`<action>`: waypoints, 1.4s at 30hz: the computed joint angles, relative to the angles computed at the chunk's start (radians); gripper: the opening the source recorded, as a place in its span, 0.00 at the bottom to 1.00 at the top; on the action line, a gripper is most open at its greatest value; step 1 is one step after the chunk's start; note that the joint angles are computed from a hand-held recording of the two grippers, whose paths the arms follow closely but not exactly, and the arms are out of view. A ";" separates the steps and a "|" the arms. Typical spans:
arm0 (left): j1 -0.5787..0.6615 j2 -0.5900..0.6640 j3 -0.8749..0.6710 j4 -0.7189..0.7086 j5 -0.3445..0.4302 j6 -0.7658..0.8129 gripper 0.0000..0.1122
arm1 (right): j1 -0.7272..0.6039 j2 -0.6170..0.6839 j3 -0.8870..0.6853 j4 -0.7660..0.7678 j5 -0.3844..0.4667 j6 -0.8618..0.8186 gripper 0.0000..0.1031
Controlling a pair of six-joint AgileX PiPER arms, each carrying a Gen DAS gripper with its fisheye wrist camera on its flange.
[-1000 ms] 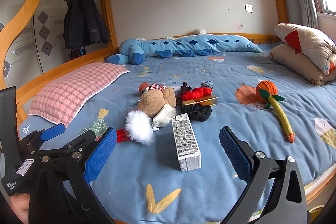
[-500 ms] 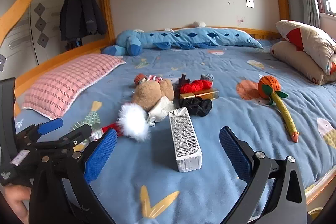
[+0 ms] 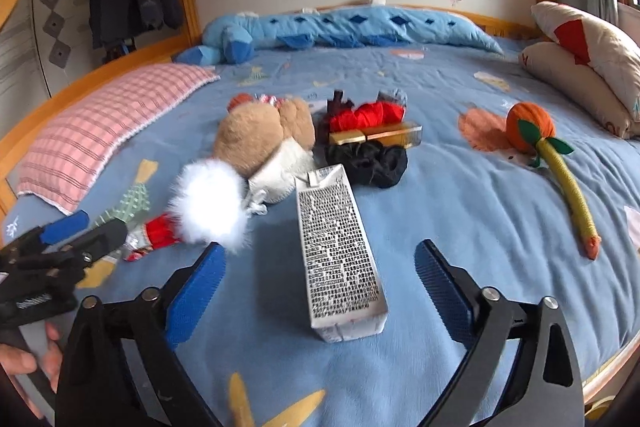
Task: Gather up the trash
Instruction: 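Grasp the red wrapper with the left tool while the right tool grasps the white milk carton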
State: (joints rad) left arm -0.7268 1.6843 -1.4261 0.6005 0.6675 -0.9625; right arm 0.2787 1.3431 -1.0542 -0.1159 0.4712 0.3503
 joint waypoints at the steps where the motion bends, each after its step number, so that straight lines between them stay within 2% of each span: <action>1: 0.000 0.007 -0.008 -0.002 0.007 0.003 0.88 | -0.003 0.017 -0.009 0.002 0.005 -0.005 0.84; 6: 0.019 0.042 -0.042 -0.051 0.020 0.058 0.88 | -0.012 0.086 -0.056 0.001 0.038 -0.020 0.75; 7: 0.023 0.046 -0.045 -0.063 0.018 0.069 0.88 | -0.015 0.102 -0.068 0.015 0.048 -0.039 0.69; 10: 0.032 0.053 -0.048 -0.085 0.012 0.088 0.88 | -0.018 0.143 -0.098 0.041 0.083 -0.081 0.36; 12: 0.035 0.059 -0.055 -0.090 0.019 0.096 0.88 | -0.019 0.147 -0.096 0.052 0.084 -0.093 0.35; 17: 0.039 0.080 -0.085 -0.103 0.035 0.128 0.88 | -0.032 0.052 -0.051 0.166 0.040 -0.171 0.35; 20: 0.045 0.103 -0.122 -0.109 0.054 0.174 0.88 | -0.045 -0.016 -0.056 0.271 0.051 -0.249 0.35; 24: 0.060 0.162 -0.204 -0.179 0.117 0.315 0.88 | -0.038 -0.057 -0.097 0.311 0.096 -0.313 0.35; 34: 0.086 0.270 -0.320 -0.246 0.214 0.418 0.86 | -0.037 0.001 -0.143 0.347 0.141 -0.338 0.35; 37: 0.098 0.292 -0.349 -0.282 0.220 0.466 0.71 | -0.017 0.001 -0.139 0.341 0.137 -0.326 0.35; 42: 0.119 0.278 -0.326 -0.346 0.189 0.500 0.36 | -0.007 0.003 -0.147 0.335 0.144 -0.320 0.35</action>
State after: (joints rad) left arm -0.6076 1.9618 -1.7523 0.2549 0.8564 -0.4622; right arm 0.2715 1.3464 -1.2014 0.2194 0.6157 0.0302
